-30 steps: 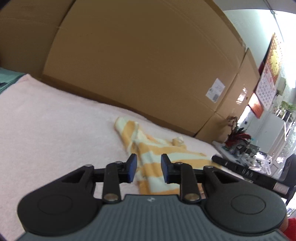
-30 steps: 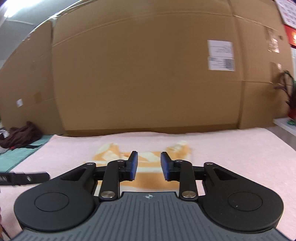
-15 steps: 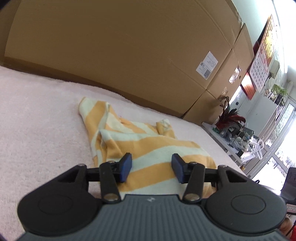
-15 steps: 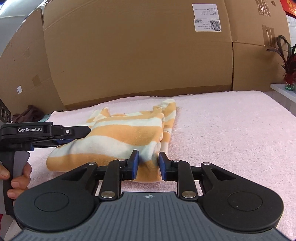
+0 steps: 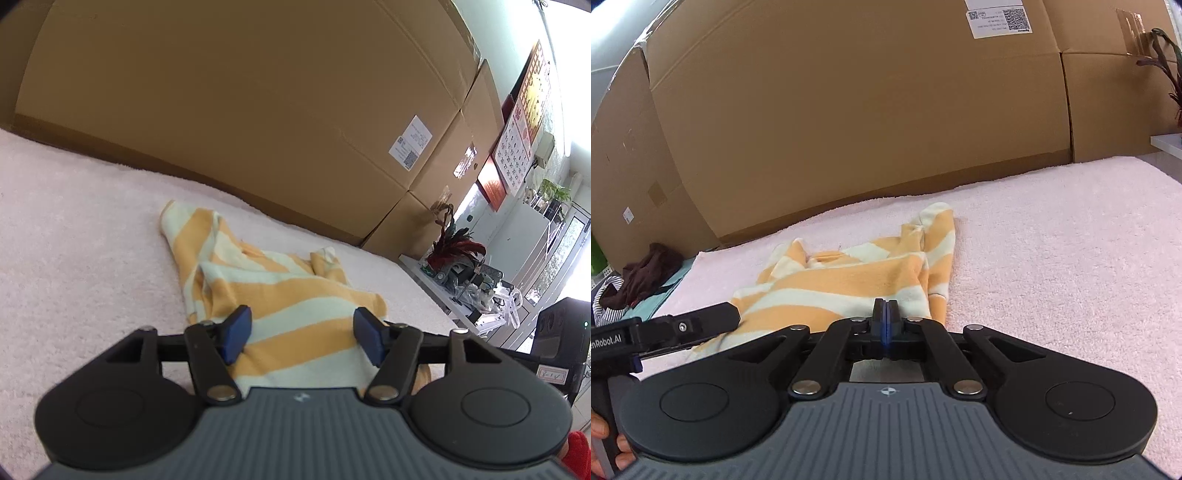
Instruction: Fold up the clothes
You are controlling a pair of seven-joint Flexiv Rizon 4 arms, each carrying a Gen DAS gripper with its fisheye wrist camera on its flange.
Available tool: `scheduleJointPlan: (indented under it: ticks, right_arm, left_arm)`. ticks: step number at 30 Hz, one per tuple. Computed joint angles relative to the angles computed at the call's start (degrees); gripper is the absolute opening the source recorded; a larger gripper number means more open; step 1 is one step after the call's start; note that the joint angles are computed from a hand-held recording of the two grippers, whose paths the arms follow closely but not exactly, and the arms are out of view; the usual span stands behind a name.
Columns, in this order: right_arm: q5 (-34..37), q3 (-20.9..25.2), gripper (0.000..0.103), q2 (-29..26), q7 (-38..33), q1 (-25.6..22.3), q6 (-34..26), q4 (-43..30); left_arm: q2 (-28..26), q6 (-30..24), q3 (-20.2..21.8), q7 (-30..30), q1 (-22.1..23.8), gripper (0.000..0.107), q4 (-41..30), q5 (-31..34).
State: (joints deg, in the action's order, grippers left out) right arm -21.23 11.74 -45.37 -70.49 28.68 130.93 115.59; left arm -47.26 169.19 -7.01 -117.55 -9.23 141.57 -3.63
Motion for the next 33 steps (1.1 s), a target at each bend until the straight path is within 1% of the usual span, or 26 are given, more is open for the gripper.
scheduleJointPlan:
  ticks: [1, 2, 4, 5, 8, 9, 11, 14, 16, 18, 20, 23, 25, 27, 31, 33]
  right_arm:
    - [2.5, -1.3, 0.0, 0.6, -1.5, 2.0, 0.6, 0.9]
    - [5.0, -2.4, 0.0, 1.1, -3.3, 3.9, 1.2, 1.5]
    - [7.5, -3.1, 0.0, 1.1, -5.0, 5.4, 1.5, 1.4]
    - [7.5, -2.6, 0.0, 0.8, -4.7, 4.9, 1.6, 1.1]
    - [4.6, 0.3, 0.0, -0.4, -1.1, 1.0, 1.9, 0.4]
    - [4.5, 0.5, 0.0, -0.6, -0.4, 0.6, 2.2, 0.4]
    - [5.4, -0.3, 0.0, -0.4, -0.5, 1.6, 2.5, 0.5]
    - [8.3, -2.4, 0.0, 0.2, -2.8, 4.6, 2.4, 0.8]
    - [9.2, -2.6, 0.0, 0.4, -3.5, 5.1, 2.4, 1.0]
    - [9.4, -2.4, 0.0, 0.4, -3.8, 5.0, 2.5, 1.1]
    - [9.8, -2.5, 0.0, 0.5, -4.4, 5.3, 2.5, 1.0]
    - [13.7, -4.8, 0.0, 1.1, -7.8, 8.9, 2.3, 1.1]
    - [16.9, -6.2, 0.0, 1.3, -10.6, 11.4, 2.4, 1.1]
    - [17.9, -6.0, 0.0, 1.3, -11.7, 11.5, 2.5, 1.0]
    - [17.1, -4.5, 0.0, 1.0, -11.5, 9.7, 2.4, 0.7]
    - [17.7, -4.7, 0.0, 1.0, -11.8, 10.2, 2.3, 0.5]
  left_arm:
    - [-0.2, 0.0, 0.0, -0.2, 0.6, 0.074, -0.3, 1.4]
    - [-0.4, 0.0, 0.0, -0.2, 1.1, 0.076, -0.6, 2.6]
    - [-0.5, 0.3, -0.1, -0.1, 1.1, 0.076, -0.6, 2.8]
    - [-0.5, 0.5, -0.1, -0.1, 1.1, 0.076, -0.5, 2.7]
    - [-0.7, 1.7, 0.0, 0.2, 0.5, 0.076, -0.1, 1.8]
    - [-0.8, 1.8, 0.0, 0.3, 0.3, 0.076, 0.0, 1.5]
    - [-0.5, 1.5, 0.0, 0.9, 0.0, 0.076, 0.1, 0.9]
    - [0.1, 0.4, 0.0, 1.8, -0.4, 0.076, 0.2, 0.2]
    - [0.5, -0.4, 0.0, 2.2, -0.5, 0.076, 0.3, 0.0]
    - [0.9, -1.6, 0.1, 2.9, -0.4, 0.079, 0.2, 0.6]
    - [1.3, -2.9, 0.2, 3.8, -0.3, 0.085, -0.1, 1.4]
    - [2.1, -4.0, 0.5, 5.8, -1.9, 0.085, 0.1, -0.6]
    - [2.2, -3.7, 0.8, 6.5, -2.9, 0.084, 0.2, -1.9]
    - [2.1, -2.8, 1.0, 7.0, -3.6, 0.081, 0.5, -3.3]
    - [2.2, -2.6, 0.9, 7.5, -4.1, 0.08, 0.7, -4.4]
    - [2.3, -2.7, 0.9, 7.8, -4.4, 0.08, 0.7, -4.9]
